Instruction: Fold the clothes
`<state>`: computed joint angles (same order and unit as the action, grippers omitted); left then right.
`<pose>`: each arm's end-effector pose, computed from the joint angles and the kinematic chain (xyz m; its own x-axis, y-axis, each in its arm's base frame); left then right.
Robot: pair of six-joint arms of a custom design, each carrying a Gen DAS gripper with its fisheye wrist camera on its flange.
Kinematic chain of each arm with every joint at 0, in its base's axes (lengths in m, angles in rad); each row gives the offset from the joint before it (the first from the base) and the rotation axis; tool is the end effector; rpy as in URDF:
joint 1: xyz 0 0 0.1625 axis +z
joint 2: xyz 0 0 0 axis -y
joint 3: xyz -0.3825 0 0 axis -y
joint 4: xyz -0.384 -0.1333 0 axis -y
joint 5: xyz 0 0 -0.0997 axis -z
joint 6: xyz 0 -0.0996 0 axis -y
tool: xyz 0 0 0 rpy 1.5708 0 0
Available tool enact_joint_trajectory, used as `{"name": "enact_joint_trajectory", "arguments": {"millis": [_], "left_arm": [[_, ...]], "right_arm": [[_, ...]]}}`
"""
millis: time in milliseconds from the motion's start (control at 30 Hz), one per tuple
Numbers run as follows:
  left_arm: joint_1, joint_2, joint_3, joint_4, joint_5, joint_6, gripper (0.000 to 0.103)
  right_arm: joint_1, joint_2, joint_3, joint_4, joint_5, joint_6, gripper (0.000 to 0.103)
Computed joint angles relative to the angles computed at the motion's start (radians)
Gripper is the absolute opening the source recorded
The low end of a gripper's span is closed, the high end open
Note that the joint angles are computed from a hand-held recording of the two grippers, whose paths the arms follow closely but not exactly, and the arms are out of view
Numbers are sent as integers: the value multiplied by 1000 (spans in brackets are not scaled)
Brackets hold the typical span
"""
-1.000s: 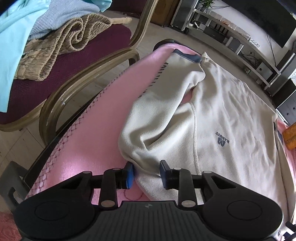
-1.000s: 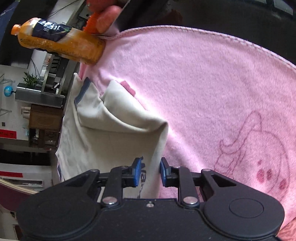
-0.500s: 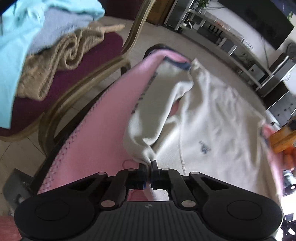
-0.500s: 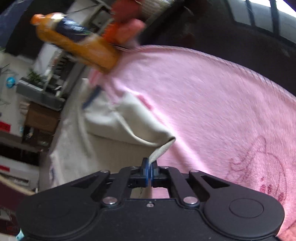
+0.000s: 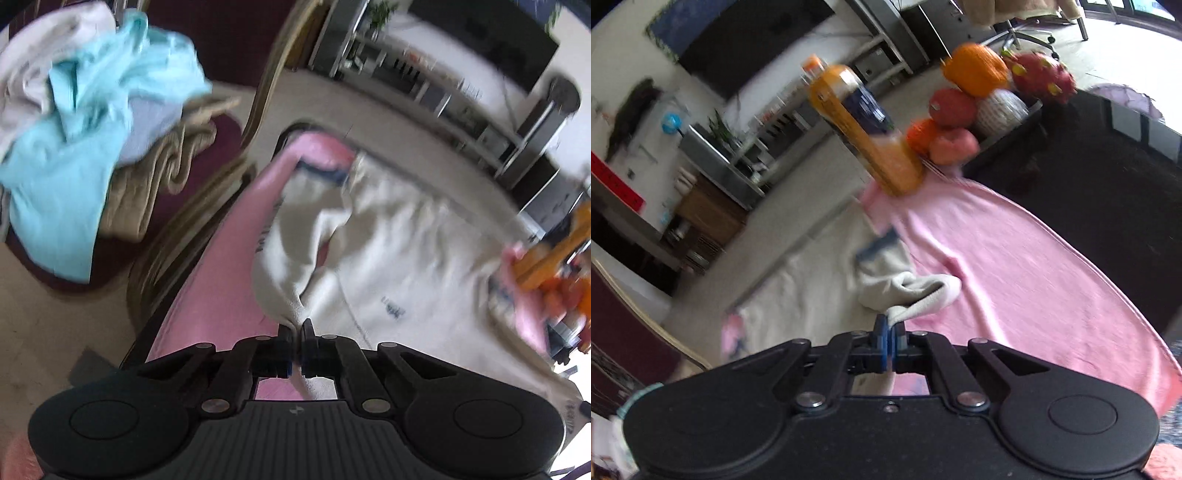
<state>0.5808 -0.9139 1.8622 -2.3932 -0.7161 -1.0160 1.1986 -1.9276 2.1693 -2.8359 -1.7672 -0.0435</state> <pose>-0.3439 -0.4750 0.0760 -0.8530 -0.1462 -0.5010 0.1981 0.7974 -0.5700 -0.0301 -0.3903 0.4633 -0.8604 0.4903 0.1386 0.1520 0.5066 -0.8487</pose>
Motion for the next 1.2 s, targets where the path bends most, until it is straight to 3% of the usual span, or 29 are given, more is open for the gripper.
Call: {"name": "enact_joint_trajectory", "arguments": {"millis": [200,300,333,400,433,567,633,700,800,867,967,1033,1100,1200], "left_arm": [[50,90,-22,187,-18,-87,8],[34,71,-33,288,-12,-115,15],[17,55,-28,325,4,-136,16],[-19,22,-9,384,32,-168,16],[-39,4,6,406,43,-177,16],[-72,-22,84,207,-18,-17,16],[-76,2,95,99,-56,96,17],[-86,70,65,70,-37,174,17],[-66,152,21,54,-36,281,18],[-55,176,-7,128,-76,310,17],[-93,132,34,183,-90,385,17],[-97,90,55,211,-139,392,17],[-107,47,88,211,-154,390,17],[-113,23,115,143,-122,370,17]], "right_arm": [[-77,84,57,-8,-128,-43,3],[-57,79,55,30,-183,-44,10],[-42,71,57,28,-204,-55,18],[5,48,67,20,-264,-73,28],[13,26,73,32,-257,-78,28],[-4,-57,101,125,-136,-93,29],[-16,-49,108,168,-66,-113,27],[-10,-9,120,160,-30,-147,21],[47,95,147,37,-90,-230,20],[89,145,158,-8,-190,-291,20],[134,158,177,23,-352,-355,17],[157,110,178,120,-419,-323,18],[146,51,179,178,-420,-287,18],[103,-4,196,80,-348,-247,21]]}}
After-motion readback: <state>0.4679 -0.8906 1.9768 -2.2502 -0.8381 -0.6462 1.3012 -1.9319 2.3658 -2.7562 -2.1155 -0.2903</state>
